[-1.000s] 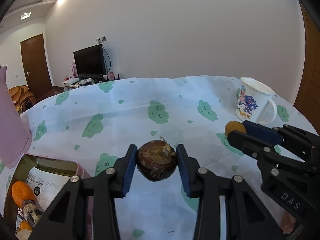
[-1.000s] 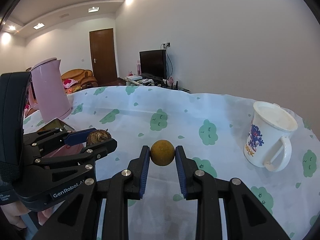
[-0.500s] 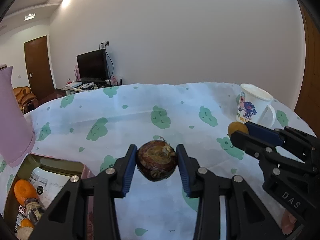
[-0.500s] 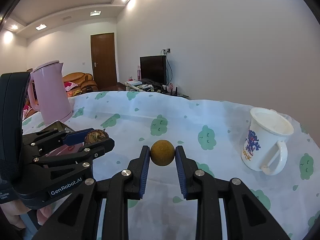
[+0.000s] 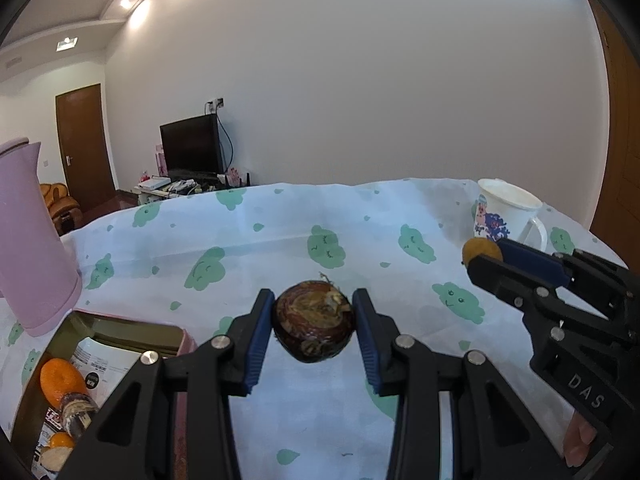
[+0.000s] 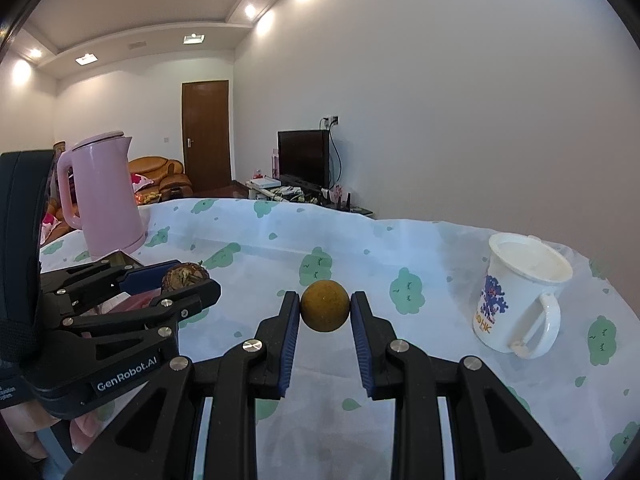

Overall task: Organize fruits
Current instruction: 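Carry the brown root with the left gripper while the right gripper carries the yellow fruit toward the tin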

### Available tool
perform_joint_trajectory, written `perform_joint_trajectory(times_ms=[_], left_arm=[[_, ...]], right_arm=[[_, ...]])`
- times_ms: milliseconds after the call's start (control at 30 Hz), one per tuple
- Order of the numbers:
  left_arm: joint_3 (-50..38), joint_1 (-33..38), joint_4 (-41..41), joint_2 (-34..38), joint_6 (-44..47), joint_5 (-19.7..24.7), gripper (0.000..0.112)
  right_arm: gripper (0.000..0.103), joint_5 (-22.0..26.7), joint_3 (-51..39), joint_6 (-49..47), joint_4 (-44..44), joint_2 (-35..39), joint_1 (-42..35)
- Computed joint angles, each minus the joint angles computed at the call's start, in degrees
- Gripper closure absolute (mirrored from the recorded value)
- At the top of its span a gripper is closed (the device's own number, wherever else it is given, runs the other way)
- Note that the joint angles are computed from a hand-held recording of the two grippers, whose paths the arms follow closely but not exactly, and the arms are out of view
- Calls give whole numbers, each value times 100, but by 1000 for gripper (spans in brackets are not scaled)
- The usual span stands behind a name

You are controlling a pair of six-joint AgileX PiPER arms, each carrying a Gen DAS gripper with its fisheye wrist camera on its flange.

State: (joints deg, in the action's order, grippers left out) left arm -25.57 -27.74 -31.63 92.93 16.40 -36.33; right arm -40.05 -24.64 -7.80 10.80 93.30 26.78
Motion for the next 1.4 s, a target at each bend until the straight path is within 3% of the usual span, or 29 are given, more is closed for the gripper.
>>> perform_joint_trajectory(times_ms=[233, 633, 1400], left_arm=[[239, -168, -159, -173, 93, -176, 71], [714, -242, -68, -578, 32, -182, 71], [1700, 251, 777, -1546, -684, -100, 71]], right_arm=[[75, -422, 280, -13, 151, -111, 148], [75, -425, 443, 93, 286, -253, 345], [75, -618, 755, -711, 1951, -519, 2130]])
